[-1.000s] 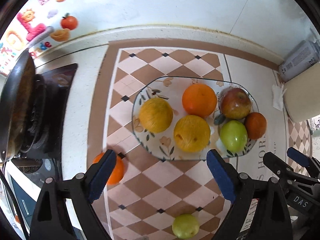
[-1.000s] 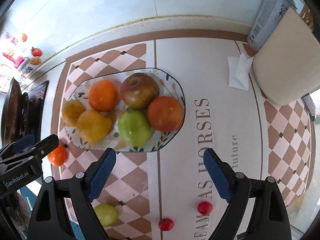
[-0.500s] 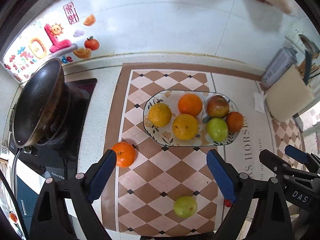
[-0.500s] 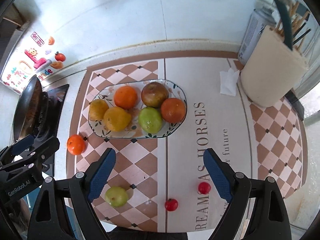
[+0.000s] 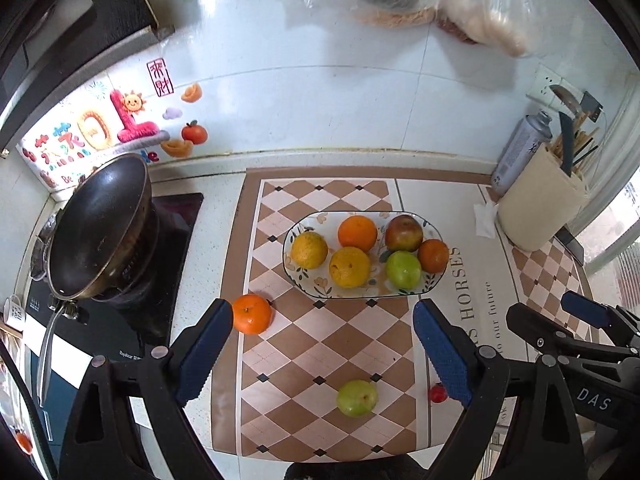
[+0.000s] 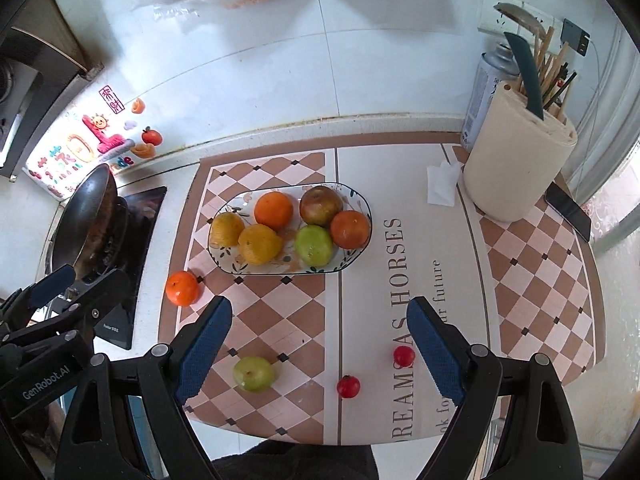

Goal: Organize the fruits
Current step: 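Withdraw both tools and reach toward the tangerine and green fruit, then grasp the tangerine with the left tool while the right tool grasps the green fruit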

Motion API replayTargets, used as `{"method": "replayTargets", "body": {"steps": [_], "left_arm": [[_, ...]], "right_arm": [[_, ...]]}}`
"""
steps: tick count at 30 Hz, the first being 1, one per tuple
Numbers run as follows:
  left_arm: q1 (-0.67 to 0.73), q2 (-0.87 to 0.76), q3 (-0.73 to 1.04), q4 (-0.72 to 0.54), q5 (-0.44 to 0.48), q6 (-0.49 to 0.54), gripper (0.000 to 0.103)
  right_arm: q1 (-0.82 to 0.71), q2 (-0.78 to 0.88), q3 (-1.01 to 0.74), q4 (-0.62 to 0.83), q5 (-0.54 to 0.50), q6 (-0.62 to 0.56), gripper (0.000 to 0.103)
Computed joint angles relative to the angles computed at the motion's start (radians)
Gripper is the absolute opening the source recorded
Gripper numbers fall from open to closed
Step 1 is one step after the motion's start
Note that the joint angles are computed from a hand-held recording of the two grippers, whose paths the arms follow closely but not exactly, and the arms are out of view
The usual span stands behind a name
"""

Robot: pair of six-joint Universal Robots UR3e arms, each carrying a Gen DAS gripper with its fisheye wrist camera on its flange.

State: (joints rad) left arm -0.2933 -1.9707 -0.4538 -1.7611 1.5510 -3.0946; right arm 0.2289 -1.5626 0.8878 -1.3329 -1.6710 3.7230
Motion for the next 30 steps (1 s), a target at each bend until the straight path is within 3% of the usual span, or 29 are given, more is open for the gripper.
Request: {"method": "replayTargets", "body": {"steps": [8,13,15,20,27,30], "left_arm": [[0.002,-0.005,0.043,-0.021,-0.011,-0.009,0.092],[0.015,-0.022,0.029,-0.028,0.006,-0.016,0.092],[0.021,-0.009,-0.047,0.014,0.045,-0.021,0.103],[0.066,0.033,-0.323,0.134,0.172,-0.019,0.103],[0.188,0.035,-0.521,0.167,0.208,-0.045,0.103],[0.225,0.024,-0.542,0.167,0.185,-0.059,0.103]], "right_arm": [[-0.011,-0.005,-0.012,0.004,0.025,0.005,0.091],[-0.029,-0.020,0.153,-0.095,0.120,-0.003,0.093],[-0.028,-0.013,0.240,-0.152,0.176,-0.007,0.093],[0.014,0.110,0.435,-0.304,0.354,-0.044,0.093],[0.098,0.344,0.436,-0.360,0.387,-0.114,0.093],[0.112,0.389,0.416,-0.357,0.380,-0.134,0.083]]}}
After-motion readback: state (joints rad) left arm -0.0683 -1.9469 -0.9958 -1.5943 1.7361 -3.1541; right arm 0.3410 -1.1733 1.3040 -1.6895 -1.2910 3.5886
